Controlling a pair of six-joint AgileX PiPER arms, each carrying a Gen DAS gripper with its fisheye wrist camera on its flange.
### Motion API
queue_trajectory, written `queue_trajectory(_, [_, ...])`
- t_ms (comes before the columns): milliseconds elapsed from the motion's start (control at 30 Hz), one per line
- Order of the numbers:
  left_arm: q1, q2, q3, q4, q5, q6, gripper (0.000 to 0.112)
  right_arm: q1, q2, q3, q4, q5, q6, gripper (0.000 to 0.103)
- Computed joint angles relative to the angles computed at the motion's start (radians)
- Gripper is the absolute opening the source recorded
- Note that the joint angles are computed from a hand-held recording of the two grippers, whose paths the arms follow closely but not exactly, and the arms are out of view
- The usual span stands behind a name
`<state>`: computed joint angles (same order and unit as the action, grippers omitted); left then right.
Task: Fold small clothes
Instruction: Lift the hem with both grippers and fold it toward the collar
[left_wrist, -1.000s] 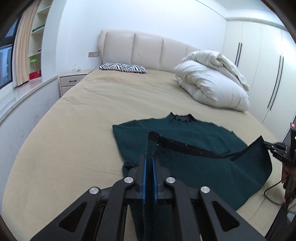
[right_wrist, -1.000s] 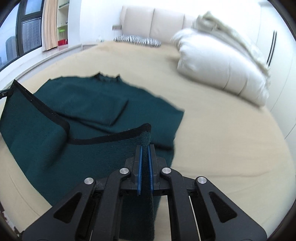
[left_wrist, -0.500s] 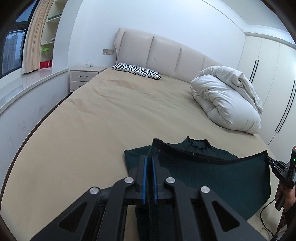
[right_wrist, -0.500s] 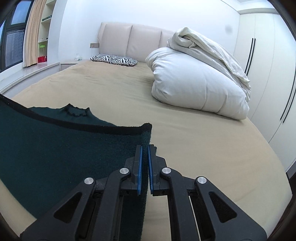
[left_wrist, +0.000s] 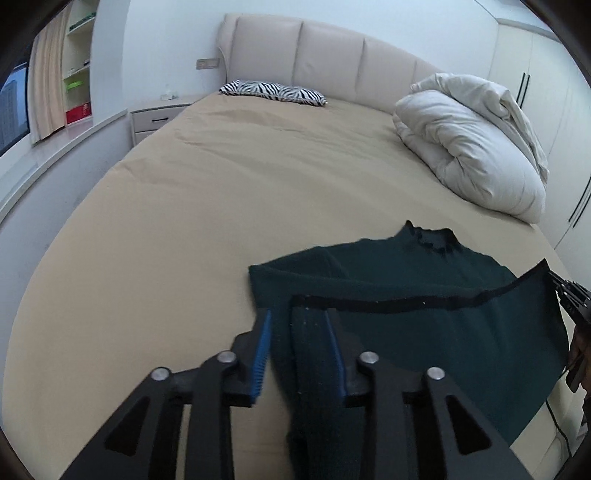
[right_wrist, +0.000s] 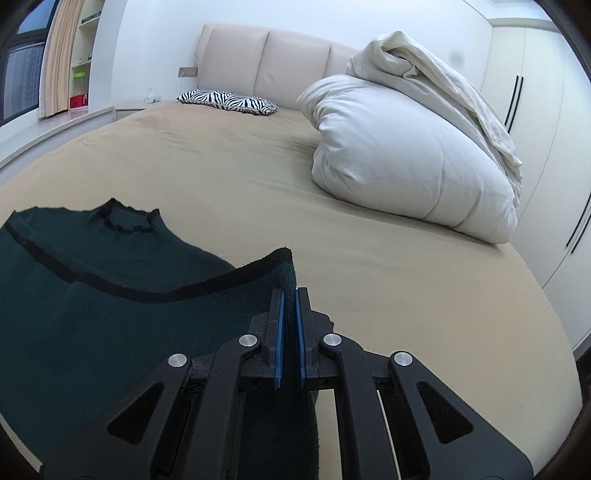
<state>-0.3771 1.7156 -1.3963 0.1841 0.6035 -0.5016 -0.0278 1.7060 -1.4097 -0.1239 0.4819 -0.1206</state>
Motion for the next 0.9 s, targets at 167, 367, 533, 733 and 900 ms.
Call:
queue_trajectory(167, [0.031,0.104,-0.107,-0.126,0.081,0.107,0.048,-0.005,-0.044,0.079,0.015,-0.019,0.010,0.005])
queue_trajectory(367, [0.017,0.129,-0.125,-0.099,0.105,0.107,0.026,-0.009,-0.074,0.115,0.031,-0.027,-0.009,0.005])
queue_trajectory(533, [-0.031,0.139,-0.149,0.021,0.142,0.061,0.007,-0.005,-0.087,0.132,0.030,-0.030,-0.003,0.005])
queue_trajectory(733, [-0.065,0.082,-0.105,0.153,0.122,-0.045,0.007,0.003,-0.123,0.163,-0.002,-0.040,0.024,0.005])
queue_trajectory(900, [-0.063,0.029,-0.088,0.200,0.113,-0.082,0.007,0.001,-0.166,0.190,-0.046,-0.053,0.072,0.005])
